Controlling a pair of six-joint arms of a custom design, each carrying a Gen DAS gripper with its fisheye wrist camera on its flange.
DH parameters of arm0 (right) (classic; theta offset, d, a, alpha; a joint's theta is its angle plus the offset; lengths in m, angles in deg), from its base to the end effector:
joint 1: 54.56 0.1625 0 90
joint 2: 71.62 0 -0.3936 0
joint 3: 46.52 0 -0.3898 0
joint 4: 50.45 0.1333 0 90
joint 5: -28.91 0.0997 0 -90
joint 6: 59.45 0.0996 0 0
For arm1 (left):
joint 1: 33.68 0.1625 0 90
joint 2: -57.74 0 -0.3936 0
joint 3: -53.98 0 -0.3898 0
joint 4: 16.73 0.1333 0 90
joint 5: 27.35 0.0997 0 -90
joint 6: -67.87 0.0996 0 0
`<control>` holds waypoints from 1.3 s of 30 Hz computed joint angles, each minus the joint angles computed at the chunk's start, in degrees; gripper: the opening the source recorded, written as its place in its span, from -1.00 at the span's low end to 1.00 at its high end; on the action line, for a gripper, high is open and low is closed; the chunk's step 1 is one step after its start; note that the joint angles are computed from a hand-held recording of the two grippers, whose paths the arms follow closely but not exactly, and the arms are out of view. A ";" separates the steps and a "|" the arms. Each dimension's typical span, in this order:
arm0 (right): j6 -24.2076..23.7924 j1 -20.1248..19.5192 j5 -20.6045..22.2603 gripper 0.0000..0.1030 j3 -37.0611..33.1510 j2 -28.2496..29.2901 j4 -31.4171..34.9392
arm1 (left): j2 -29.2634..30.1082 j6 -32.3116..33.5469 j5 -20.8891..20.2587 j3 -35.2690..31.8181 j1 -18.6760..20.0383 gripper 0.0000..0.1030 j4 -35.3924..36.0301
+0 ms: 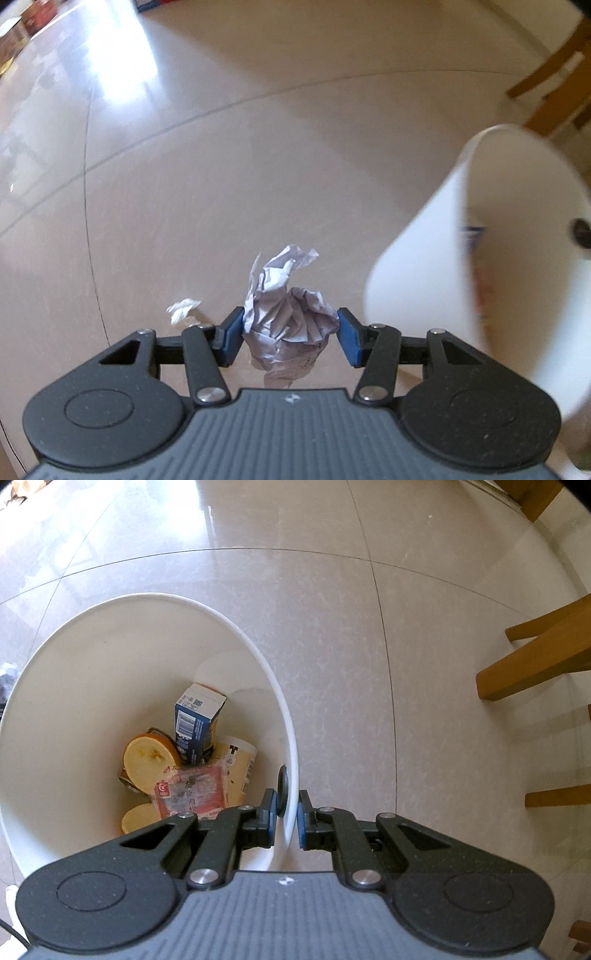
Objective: Organize objects
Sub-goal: 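Carry the crumpled paper with the left gripper and drop it into the bin, then move the left gripper to the white tissue and grasp it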
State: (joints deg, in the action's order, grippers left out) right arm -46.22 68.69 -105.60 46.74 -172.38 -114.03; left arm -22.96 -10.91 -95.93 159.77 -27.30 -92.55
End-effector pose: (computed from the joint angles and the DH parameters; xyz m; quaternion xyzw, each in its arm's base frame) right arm 0.2638 -0.2866 0.5005 0.2200 -0.8882 0.0076 0.4033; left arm -0.4136 -0.2170 0.2507 0.1015 0.9220 -0.1225 0.3531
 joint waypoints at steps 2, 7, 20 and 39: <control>-0.40 -0.01 -0.08 -0.74 0.07 -0.04 -0.16 | 2.04 2.42 0.57 -4.08 -0.35 0.01 1.33; 0.19 -0.26 0.28 -0.74 -0.24 0.12 -0.09 | 5.96 8.00 1.35 -11.13 -0.65 0.02 0.59; 0.46 -0.78 1.23 -0.74 -0.94 -0.06 -0.10 | 13.63 16.79 2.20 -16.85 2.12 0.59 -10.85; 0.99 -0.81 1.30 -0.74 -1.14 0.16 0.21 | 10.33 9.98 1.70 -12.16 1.61 0.67 -7.75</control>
State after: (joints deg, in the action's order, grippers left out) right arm -45.24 67.88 -104.29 45.60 -172.22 -113.83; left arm -12.63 -0.93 -94.24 147.61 -25.70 -100.30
